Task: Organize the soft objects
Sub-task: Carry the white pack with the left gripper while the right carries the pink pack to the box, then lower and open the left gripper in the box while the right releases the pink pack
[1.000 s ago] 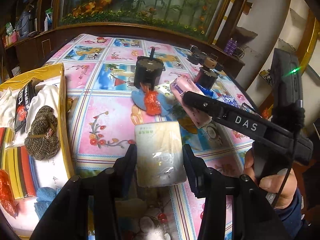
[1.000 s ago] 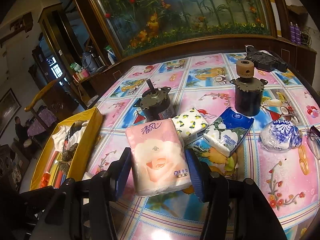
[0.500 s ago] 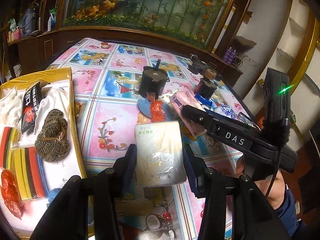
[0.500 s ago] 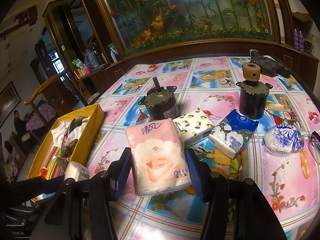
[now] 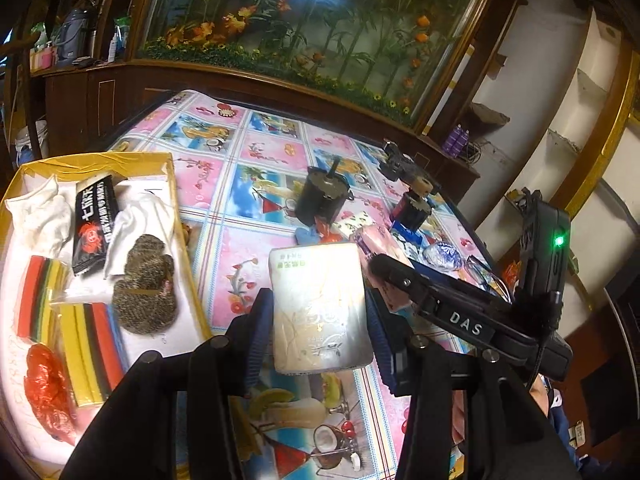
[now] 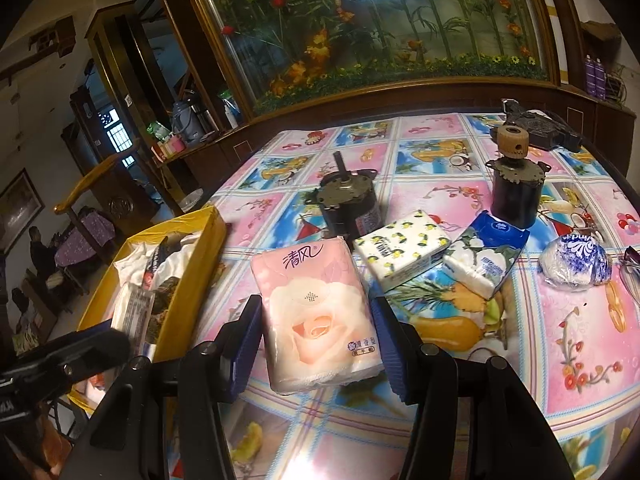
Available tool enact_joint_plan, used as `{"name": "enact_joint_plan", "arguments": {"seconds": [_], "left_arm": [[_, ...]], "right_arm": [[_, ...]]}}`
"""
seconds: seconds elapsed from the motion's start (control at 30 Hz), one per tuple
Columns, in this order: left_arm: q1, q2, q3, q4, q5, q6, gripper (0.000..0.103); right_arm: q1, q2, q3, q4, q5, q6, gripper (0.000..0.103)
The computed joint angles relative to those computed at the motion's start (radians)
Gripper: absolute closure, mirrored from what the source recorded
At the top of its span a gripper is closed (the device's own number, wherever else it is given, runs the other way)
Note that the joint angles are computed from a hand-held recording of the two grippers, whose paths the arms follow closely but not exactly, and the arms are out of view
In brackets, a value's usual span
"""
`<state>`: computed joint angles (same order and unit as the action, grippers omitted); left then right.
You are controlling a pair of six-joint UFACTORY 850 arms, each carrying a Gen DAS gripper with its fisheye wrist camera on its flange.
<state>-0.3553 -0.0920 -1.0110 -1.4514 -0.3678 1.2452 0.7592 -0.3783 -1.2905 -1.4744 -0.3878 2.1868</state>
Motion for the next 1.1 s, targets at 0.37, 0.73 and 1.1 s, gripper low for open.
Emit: {"name": "enact_joint_plan", "arguments": {"seconds": [0.37, 0.73, 1.1], "left_arm": [[0.112, 0.064, 0.052, -0.133, -0.049, 0.107, 0.058], [0.244, 0.074, 0.077, -0.220, -0.065, 0.145, 0.058], [0.316, 0.045, 0.076, -0.179, -0.085, 0.096, 0.058]], "right_arm": [[0.058, -0.054, -0.113, 0.074, 0.012, -0.117, 0.044], [0.105, -0.104, -0.210, 0.177, 0.029, -0.285, 0.044], [0.140, -0.187, -0.328, 0.367, 0.053, -0.527, 0.044]]}}
